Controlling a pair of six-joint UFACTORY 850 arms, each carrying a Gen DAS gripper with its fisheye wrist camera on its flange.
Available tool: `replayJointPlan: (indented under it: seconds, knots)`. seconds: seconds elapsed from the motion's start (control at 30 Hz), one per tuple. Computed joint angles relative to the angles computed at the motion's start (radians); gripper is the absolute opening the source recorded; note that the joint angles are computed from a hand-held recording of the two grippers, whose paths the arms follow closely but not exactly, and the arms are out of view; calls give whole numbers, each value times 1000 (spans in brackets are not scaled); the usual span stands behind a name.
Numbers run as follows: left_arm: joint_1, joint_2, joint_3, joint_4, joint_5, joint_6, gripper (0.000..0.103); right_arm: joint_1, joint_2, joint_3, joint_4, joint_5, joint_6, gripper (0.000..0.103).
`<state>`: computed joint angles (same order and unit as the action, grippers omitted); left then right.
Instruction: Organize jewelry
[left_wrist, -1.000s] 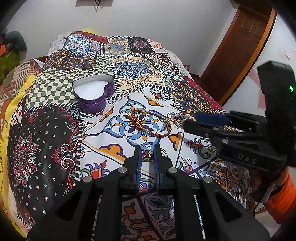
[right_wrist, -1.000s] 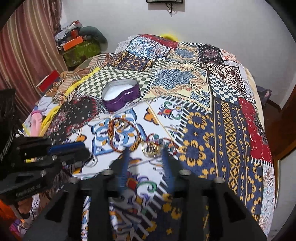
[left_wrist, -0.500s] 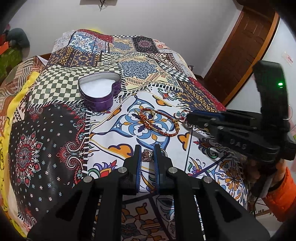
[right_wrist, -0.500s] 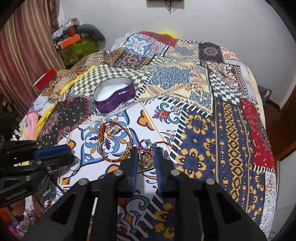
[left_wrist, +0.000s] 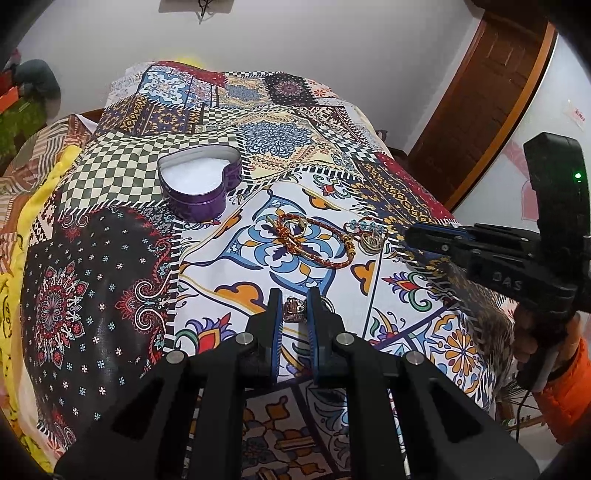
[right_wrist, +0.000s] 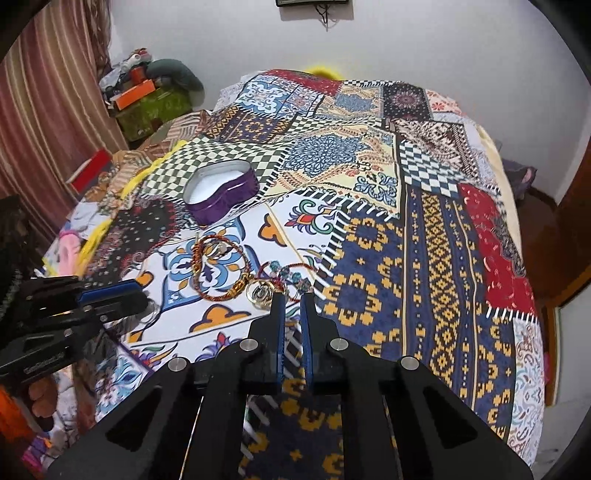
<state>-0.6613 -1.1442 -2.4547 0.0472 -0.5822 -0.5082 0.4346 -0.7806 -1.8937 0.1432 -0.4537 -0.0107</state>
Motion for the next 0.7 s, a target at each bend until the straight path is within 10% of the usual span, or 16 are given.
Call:
replayJointPlan:
  seconds: [0.2,0.37,0.7]
  knots:
    - [-1,-3,-4,0,0,-6,11,12,-5,-18,47,-9,-75,36]
    - [0,3,7,-1,4,-7,11,24,-77,-118,-10,-55,-61,37]
    - [6,2,10,13,3,-22,11,27,-102,-144,-103,-67,11,6]
